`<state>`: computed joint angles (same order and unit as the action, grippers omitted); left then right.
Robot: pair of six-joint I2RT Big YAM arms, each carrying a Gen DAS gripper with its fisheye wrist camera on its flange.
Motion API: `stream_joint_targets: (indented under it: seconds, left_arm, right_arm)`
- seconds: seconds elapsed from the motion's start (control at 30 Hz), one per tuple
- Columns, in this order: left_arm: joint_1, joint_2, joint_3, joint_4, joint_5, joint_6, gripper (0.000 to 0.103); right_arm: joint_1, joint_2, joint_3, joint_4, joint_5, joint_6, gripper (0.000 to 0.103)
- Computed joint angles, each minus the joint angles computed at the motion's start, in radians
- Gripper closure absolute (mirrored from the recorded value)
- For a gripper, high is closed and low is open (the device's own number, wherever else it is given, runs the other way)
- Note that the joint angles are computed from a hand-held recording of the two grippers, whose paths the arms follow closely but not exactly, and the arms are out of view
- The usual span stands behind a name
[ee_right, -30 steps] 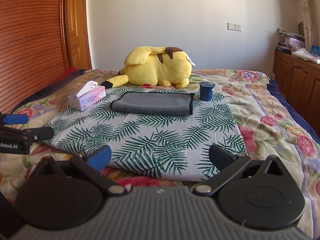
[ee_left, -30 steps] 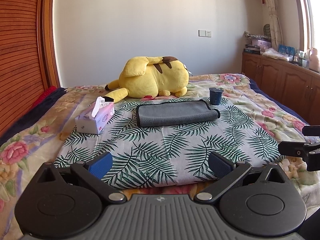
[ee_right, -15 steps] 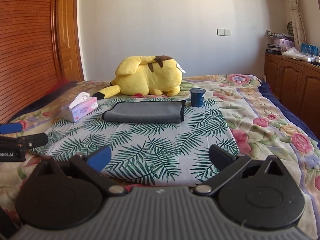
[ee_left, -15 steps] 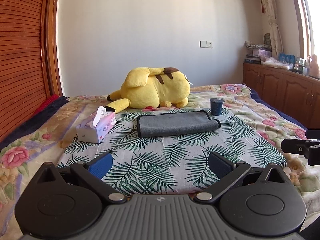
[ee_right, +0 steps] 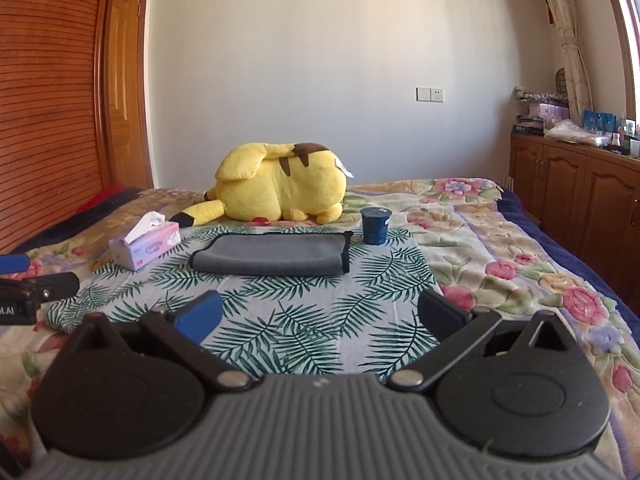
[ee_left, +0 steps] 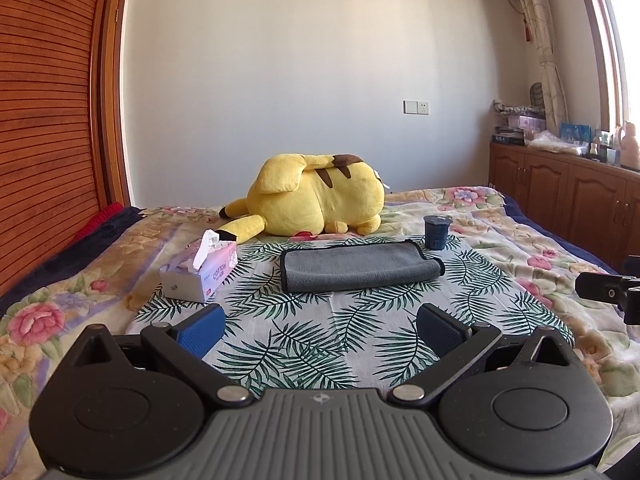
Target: Fold towel
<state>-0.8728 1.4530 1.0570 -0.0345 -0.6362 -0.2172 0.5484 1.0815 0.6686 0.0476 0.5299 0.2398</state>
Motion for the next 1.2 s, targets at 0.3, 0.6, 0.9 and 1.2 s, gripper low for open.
stream_joint_targets:
  seconds: [0.3, 0.6, 0.9, 1.2]
  left_arm:
    - [-0.001, -0.005, -0.01, 0.025, -0.01, 0.017, 0.016]
    - [-0.005, -0.005, -0.01, 0.017, -0.01, 0.022, 0.016]
    - [-0.004, -0.003, -0.009, 0.017, -0.01, 0.024, 0.016]
    - [-0.003, -0.001, -0.007, 0.015, -0.009, 0.024, 0.016]
  right_arm:
    - [0.005, -0.003, -0.008, 0.022, 0.03, -0.006, 0.0]
    - [0.004, -0.004, -0.01, 0.025, 0.032, -0.009, 0.0]
    - [0.005, -0.003, -0.009, 0.026, 0.032, -0.009, 0.0]
    - [0.006, -0.003, -0.009, 0.025, 0.033, -0.009, 0.0]
